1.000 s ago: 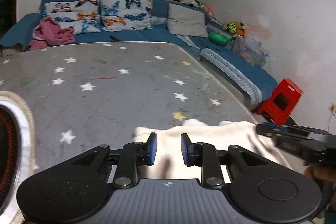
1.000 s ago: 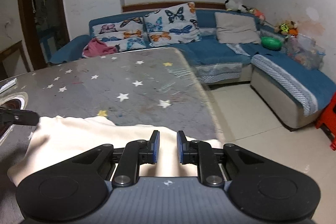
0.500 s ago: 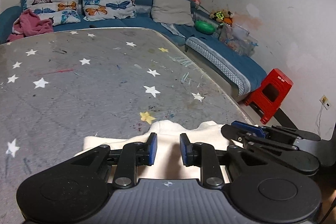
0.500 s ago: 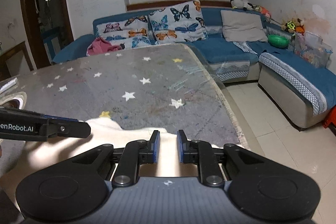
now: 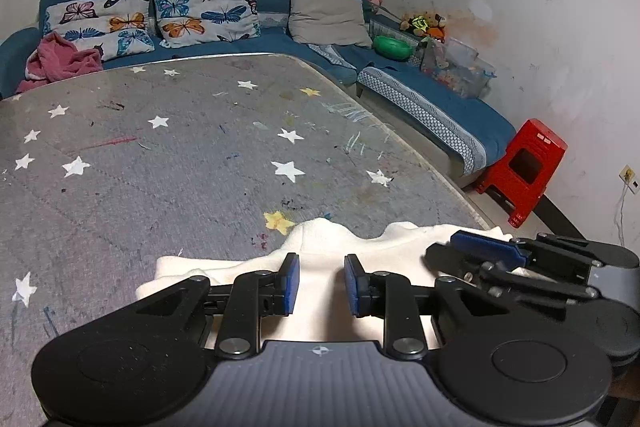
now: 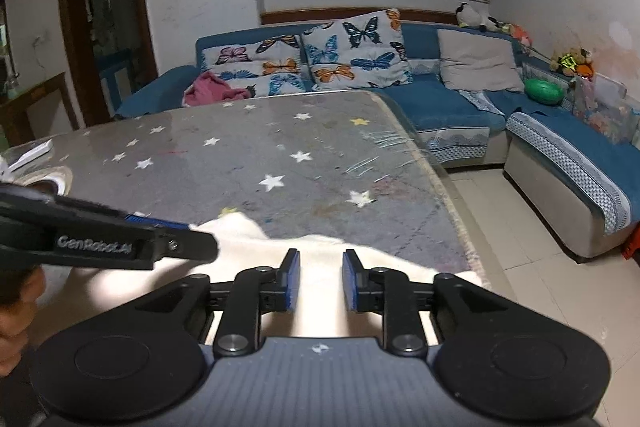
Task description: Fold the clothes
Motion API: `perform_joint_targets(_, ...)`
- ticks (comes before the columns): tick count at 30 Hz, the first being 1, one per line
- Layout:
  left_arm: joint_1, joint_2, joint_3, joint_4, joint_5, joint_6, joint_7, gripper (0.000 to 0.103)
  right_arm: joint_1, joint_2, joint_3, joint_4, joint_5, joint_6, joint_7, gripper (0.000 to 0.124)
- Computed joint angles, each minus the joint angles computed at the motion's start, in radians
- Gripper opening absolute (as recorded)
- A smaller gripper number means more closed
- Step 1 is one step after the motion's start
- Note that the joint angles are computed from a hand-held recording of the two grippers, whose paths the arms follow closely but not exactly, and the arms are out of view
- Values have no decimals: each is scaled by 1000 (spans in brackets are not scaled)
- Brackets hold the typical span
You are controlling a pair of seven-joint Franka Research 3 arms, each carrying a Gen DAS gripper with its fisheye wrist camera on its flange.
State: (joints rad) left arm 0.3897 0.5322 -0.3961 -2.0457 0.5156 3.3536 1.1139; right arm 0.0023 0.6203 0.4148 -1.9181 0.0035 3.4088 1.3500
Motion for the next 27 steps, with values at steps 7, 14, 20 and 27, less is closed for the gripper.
perform_joint_targets(7, -55, -22, 56, -16, -10, 15, -3, 27, 32, -32, -28, -55, -9, 31, -7, 28)
perform_joint_targets(14, -82, -18, 85, -10, -14, 13, 2, 27, 21, -57, -14, -112, -53, 44, 3, 35)
perform_joint_targets(20, -98, -18, 109, -16, -22, 29, -1, 27, 1, -130, -23, -244, -112, 117, 50, 36)
perform_joint_targets(27, -45, -94, 97, -123, 39, 86, -26, 27, 0, -228, -73, -390, -198, 185, 159, 44)
